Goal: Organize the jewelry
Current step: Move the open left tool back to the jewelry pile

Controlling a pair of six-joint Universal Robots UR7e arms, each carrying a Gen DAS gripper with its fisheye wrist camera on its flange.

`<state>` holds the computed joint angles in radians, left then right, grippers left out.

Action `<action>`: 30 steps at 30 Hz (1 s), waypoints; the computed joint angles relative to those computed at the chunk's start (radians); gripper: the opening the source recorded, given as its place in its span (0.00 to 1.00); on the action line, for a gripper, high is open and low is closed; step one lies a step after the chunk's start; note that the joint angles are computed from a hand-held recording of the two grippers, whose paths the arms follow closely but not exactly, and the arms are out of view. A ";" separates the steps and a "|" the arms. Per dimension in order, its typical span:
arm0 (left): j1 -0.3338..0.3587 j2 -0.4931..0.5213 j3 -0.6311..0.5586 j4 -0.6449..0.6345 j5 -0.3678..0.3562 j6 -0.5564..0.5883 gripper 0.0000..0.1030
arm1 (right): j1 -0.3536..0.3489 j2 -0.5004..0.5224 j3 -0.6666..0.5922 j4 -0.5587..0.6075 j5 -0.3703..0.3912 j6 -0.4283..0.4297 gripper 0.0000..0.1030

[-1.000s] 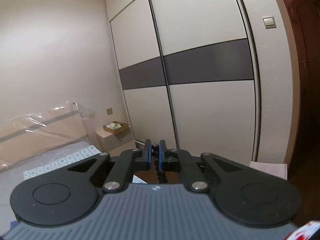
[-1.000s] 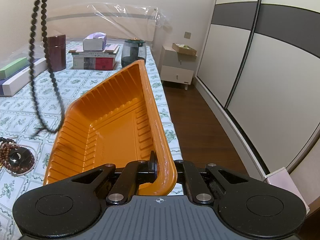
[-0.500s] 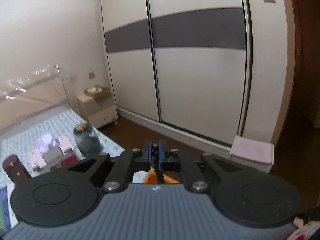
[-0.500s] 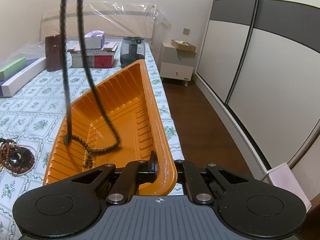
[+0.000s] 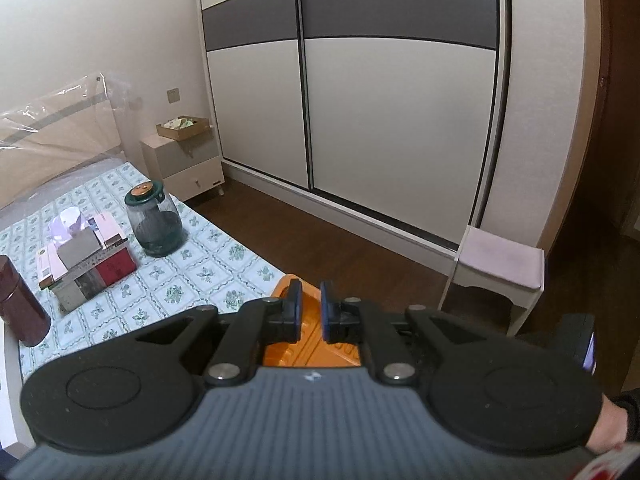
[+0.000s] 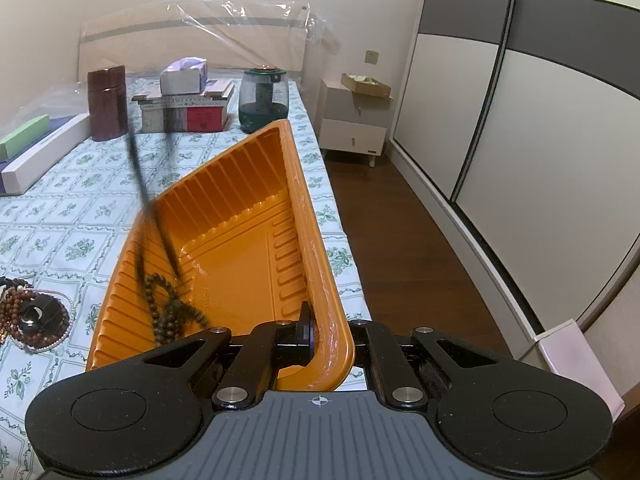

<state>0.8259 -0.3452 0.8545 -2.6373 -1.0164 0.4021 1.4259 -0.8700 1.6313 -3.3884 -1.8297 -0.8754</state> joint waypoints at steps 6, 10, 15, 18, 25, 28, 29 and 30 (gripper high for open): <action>0.000 -0.025 0.045 -0.041 0.020 -0.008 0.09 | 0.001 0.001 -0.003 0.003 0.001 0.002 0.05; 0.005 -0.062 0.118 -0.105 0.037 -0.022 0.18 | 0.001 0.000 -0.003 0.003 0.000 0.004 0.06; 0.021 -0.121 0.276 -0.233 0.092 -0.052 0.25 | -0.001 -0.003 0.001 0.001 0.003 0.012 0.06; 0.040 -0.160 0.377 -0.298 0.120 -0.107 0.27 | -0.003 -0.003 0.004 -0.003 0.005 0.018 0.06; 0.075 -0.232 0.592 -0.483 0.249 -0.154 0.37 | -0.009 -0.007 0.011 -0.008 0.015 0.026 0.06; 0.086 -0.262 0.684 -0.562 0.301 -0.172 0.50 | -0.011 -0.009 0.015 -0.009 0.015 0.030 0.06; 0.090 -0.271 0.714 -0.580 0.322 -0.190 0.55 | -0.012 -0.010 0.017 -0.009 0.016 0.031 0.06; 0.094 -0.280 0.739 -0.592 0.336 -0.205 0.57 | -0.012 -0.010 0.019 -0.010 0.016 0.032 0.06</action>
